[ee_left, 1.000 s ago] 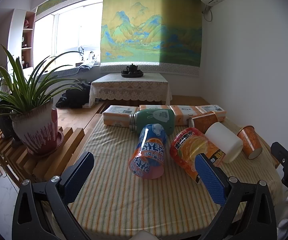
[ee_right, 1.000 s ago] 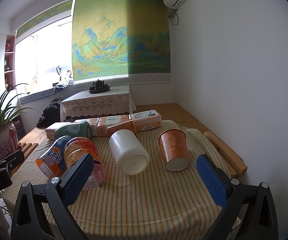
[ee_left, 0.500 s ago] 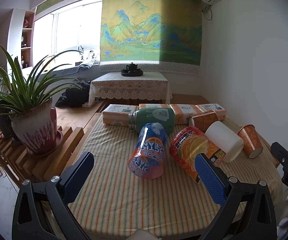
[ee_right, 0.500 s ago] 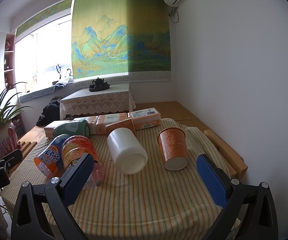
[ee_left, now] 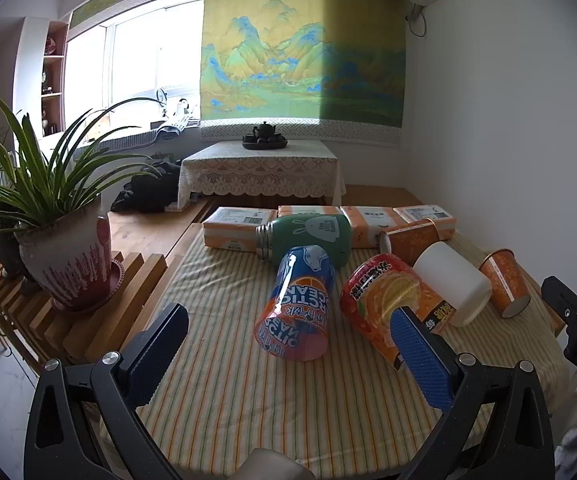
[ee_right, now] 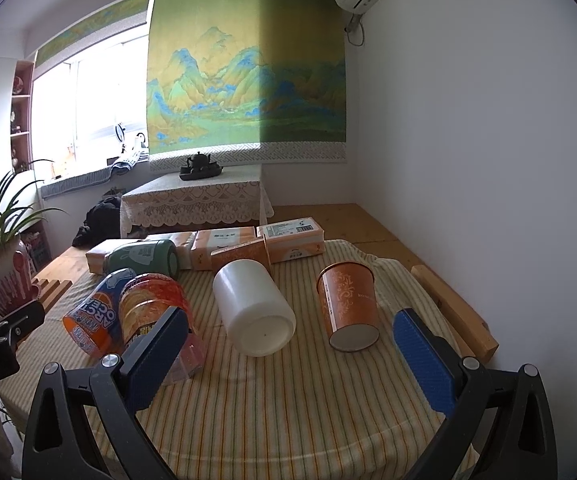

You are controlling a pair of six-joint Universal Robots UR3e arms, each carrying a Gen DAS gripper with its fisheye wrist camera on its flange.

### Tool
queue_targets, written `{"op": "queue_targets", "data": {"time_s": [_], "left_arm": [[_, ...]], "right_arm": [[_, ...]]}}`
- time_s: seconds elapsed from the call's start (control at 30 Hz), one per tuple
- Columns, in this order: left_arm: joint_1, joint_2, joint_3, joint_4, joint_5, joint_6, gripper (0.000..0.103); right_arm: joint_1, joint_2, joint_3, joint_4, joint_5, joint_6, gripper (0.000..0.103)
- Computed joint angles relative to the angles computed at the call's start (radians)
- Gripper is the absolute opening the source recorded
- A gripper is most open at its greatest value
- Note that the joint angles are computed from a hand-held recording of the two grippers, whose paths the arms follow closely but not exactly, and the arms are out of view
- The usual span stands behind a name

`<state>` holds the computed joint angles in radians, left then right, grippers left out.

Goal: Flip cup upside down

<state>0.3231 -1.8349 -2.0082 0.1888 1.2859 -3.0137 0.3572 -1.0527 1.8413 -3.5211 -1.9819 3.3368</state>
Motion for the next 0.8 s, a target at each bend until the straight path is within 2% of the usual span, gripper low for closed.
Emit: {"op": "queue_targets", "data": {"time_s": [0.4,0.6,0.8], "left_arm": [[-0.006,-0.022,0.051,-0.034,0.017,0.004,0.102],[-0.01,-0.045,0.119,-0.093,0.014,0.032,0.102],[-0.013,-0.073,0.194,-0.14,0.022,0.051,0.102]], "right_arm": [[-0.02,0.004,-0.063,0.068,0.048,-0.03,0.101],[-0.085,-0.022,-0.119,0.172,0.177,-0.088,0.101],[-0.133,0.02,-0.279,0.312,0.234,-0.205,0.101]]}}
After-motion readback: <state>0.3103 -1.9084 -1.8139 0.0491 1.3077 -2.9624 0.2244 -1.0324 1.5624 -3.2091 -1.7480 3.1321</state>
